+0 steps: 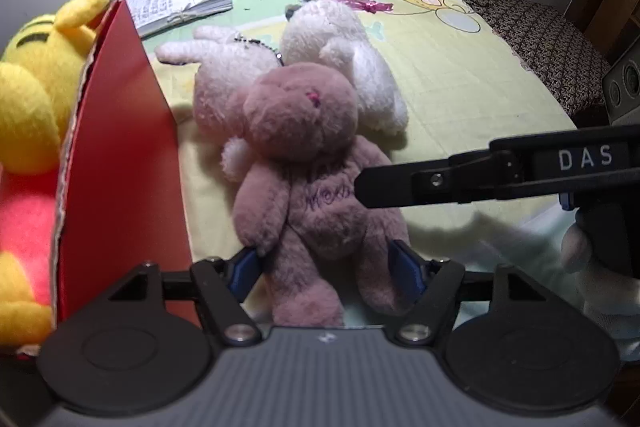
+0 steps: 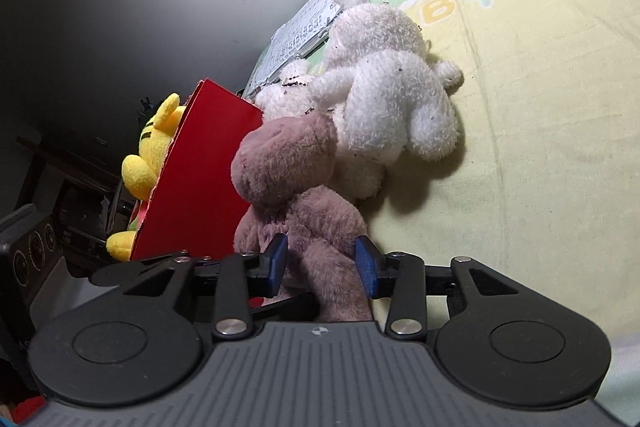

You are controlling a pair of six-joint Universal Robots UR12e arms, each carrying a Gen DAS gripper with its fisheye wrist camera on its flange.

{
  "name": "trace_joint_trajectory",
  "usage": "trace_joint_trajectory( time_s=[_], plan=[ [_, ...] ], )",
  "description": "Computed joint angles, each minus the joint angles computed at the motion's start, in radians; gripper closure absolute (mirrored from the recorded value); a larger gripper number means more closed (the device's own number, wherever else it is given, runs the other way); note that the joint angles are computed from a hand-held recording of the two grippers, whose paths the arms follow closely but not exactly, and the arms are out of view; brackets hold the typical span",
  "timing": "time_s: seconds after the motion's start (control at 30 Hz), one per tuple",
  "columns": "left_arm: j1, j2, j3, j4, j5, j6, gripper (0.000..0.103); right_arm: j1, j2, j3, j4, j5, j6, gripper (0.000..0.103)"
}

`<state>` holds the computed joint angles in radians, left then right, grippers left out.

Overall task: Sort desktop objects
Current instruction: 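Lift the pink bear with both tools and carry it toward the red box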

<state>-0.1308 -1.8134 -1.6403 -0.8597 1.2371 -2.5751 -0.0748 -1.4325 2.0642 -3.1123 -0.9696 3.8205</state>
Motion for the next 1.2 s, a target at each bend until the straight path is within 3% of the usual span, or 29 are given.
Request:
trace_joint_trajectory(
  time_s=[0.1,0.23,0.4,0.5,0.67,0.8,0.93,1.1,1.2],
  plan=[
    [-0.001,-0.005,0.002,-0.003,-0.006,0.005,0.026,-0.014,0.006,0.005,-0.035,0.031,0.016,0.051],
    [-0.004,-0.020,0.015,-0.008,-0.010,-0.009,0.019,-0.014,0.012,0.004,-0.040,-0.004,-0.005,0.049],
    [0.006,-0.029,0.038,-0.066,-0.052,-0.014,0.026,-0.023,0.055,-0.025,-0.040,0.079,-0.014,0.046],
    [0.009,-0.022,0.033,-0.074,-0.062,-0.005,0.026,-0.029,0.052,-0.021,-0.038,0.097,-0.015,0.051],
    [0.023,-0.001,0.022,-0.116,-0.105,0.045,0.027,-0.040,0.016,0.012,-0.031,0.121,-0.018,0.072],
    [0.025,0.003,0.017,-0.153,-0.087,0.087,0.026,-0.039,-0.034,0.037,0.052,0.132,-0.096,0.072],
    [0.023,-0.003,0.015,-0.143,-0.074,0.073,0.027,-0.032,-0.052,0.039,0.114,0.155,-0.161,0.071],
    [0.018,-0.018,0.025,-0.155,-0.086,0.068,0.027,-0.018,-0.028,0.035,0.065,0.101,-0.088,0.067],
    [0.011,-0.012,0.014,-0.137,-0.063,0.084,0.027,-0.005,0.005,0.022,-0.012,0.080,0.029,0.059]
  ],
)
